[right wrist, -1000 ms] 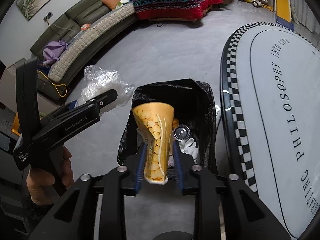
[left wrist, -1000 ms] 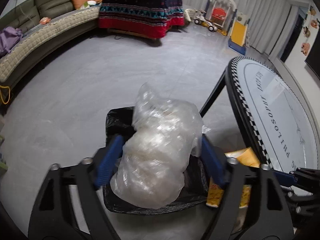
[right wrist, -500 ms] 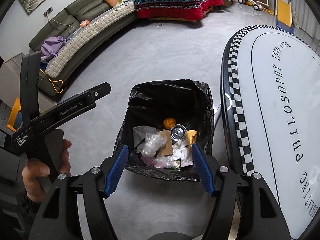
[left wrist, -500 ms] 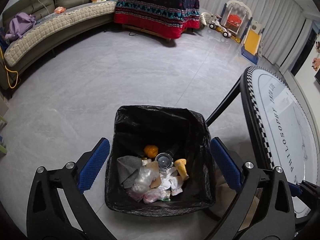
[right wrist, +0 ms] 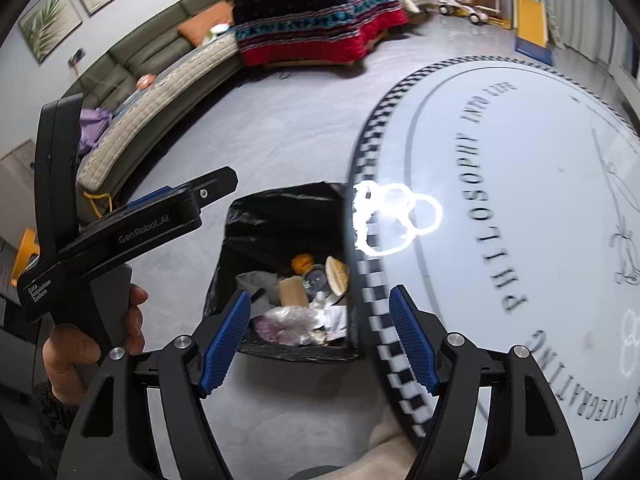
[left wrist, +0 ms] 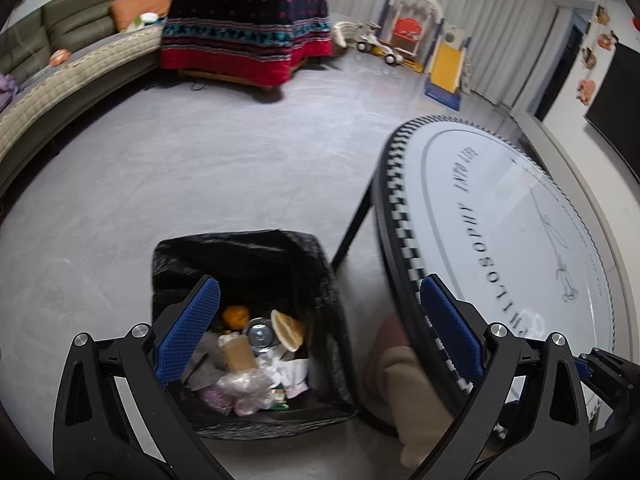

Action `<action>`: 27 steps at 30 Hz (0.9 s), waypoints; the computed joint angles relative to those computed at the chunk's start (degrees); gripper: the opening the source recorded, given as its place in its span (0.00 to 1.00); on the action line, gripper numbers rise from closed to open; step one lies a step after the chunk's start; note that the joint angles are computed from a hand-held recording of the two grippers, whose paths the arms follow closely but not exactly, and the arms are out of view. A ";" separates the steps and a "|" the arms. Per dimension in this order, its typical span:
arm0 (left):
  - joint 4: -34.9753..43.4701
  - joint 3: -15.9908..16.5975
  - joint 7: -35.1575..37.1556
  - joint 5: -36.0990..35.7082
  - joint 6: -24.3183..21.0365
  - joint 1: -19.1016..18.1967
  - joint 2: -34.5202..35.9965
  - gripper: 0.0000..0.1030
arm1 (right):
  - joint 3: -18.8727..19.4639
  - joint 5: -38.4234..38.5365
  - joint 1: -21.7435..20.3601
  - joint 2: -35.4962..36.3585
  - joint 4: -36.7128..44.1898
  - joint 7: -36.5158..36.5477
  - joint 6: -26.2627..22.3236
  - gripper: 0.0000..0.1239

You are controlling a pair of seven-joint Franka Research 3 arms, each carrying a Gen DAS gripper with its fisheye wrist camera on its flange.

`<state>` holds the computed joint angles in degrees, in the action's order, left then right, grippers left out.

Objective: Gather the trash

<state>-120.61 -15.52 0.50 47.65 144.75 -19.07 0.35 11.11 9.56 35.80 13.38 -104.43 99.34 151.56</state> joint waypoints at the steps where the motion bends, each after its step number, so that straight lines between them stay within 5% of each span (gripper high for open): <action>1: 1.73 -0.23 0.65 0.05 -0.02 -0.24 1.32 0.94 | -0.41 0.15 -0.42 -0.95 -1.09 0.24 0.47 0.59; 27: 44.86 4.39 24.91 -9.85 -5.46 -16.69 31.62 0.94 | -4.34 0.27 -13.09 -14.84 -19.37 5.78 8.34 0.60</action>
